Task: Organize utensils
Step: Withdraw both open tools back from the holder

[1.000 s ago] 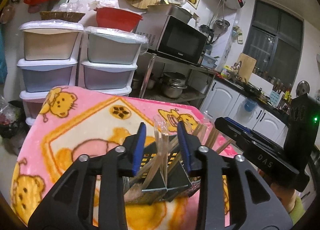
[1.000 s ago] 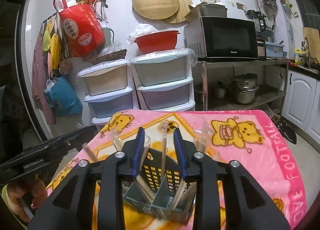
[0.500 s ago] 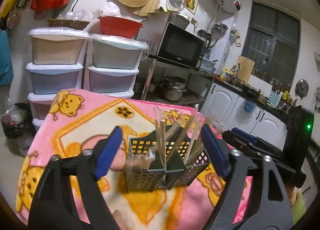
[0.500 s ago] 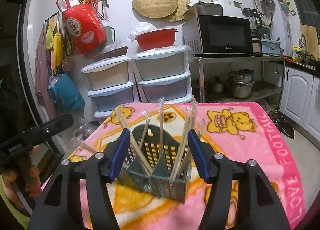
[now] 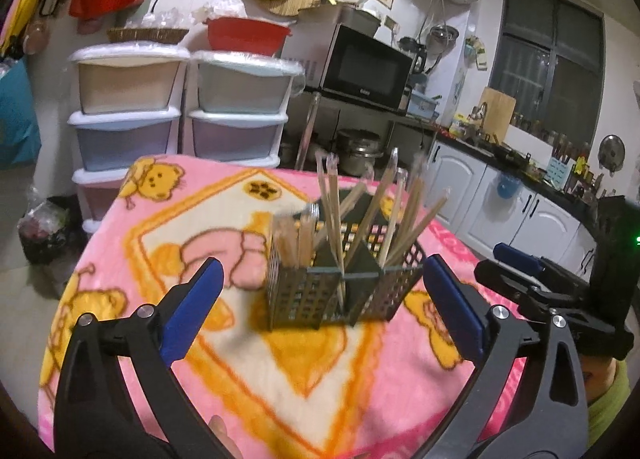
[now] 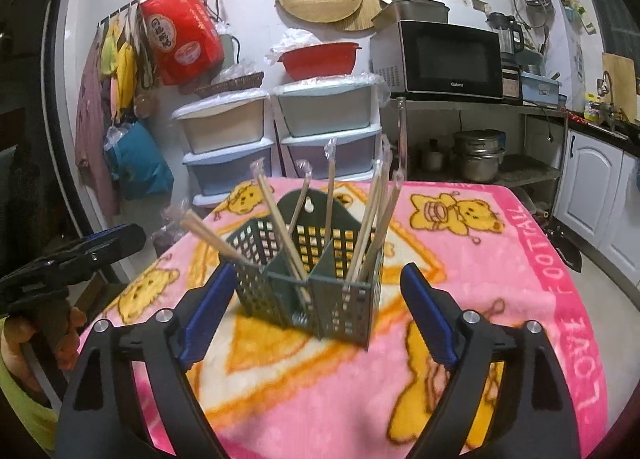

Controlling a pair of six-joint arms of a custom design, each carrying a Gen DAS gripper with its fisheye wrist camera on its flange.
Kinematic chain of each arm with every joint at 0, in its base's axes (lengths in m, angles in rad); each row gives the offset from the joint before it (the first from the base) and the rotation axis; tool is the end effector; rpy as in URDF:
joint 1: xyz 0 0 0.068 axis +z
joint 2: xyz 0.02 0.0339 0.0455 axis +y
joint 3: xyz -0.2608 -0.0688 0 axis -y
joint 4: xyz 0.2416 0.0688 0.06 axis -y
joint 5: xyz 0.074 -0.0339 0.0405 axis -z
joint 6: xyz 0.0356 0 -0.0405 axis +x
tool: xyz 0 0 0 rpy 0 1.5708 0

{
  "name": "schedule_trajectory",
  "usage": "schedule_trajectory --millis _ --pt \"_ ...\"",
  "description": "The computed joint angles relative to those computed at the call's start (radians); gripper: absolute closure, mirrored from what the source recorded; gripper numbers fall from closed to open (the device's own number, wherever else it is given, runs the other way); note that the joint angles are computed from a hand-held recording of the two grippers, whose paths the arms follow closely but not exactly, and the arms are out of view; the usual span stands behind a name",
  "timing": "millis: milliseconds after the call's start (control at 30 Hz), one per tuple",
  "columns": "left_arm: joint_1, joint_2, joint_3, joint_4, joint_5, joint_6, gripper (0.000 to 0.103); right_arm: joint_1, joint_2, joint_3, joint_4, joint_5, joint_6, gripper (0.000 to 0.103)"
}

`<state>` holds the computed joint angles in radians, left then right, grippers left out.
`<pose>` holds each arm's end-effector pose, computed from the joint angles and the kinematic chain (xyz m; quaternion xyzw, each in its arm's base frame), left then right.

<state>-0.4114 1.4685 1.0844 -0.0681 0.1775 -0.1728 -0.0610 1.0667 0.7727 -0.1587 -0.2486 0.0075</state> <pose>0.3072 -0.1409 0.2904 0.1472 0.8327 -0.2241 0.4845 0.2403 -0.0059 0.2818 -0.0369 0.8430 0.0910 0.5289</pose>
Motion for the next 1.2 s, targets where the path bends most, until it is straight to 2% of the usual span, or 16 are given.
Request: schedule_trajectory --millis 233,400,700,867,1100,1200 --pt "-0.01 -0.003 -0.082 0.017 -0.012 -0.019 0.011 0.028 -0.054 -0.09 -0.006 0.023 -0.012 0.015" --pt "-0.019 -0.021 -0.174 0.097 -0.052 -0.042 0.011 0.05 -0.103 -0.167 0.029 0.044 -0.019 0.014" --pt "-0.057 -0.055 -0.328 0.272 -0.15 -0.063 0.011 0.021 -0.216 -0.339 0.186 0.071 0.018 0.008" --pt "-0.088 -0.051 -0.373 0.328 -0.186 -0.056 0.011 0.062 -0.289 -0.437 0.292 0.177 -0.01 0.007" --pt "-0.114 -0.051 -0.435 0.455 -0.224 -0.044 0.011 0.073 -0.322 -0.525 0.419 0.188 0.024 0.007" --pt "-0.126 -0.049 -0.448 0.484 -0.231 -0.034 0.011 0.095 -0.329 -0.559 0.473 0.231 0.011 0.007"
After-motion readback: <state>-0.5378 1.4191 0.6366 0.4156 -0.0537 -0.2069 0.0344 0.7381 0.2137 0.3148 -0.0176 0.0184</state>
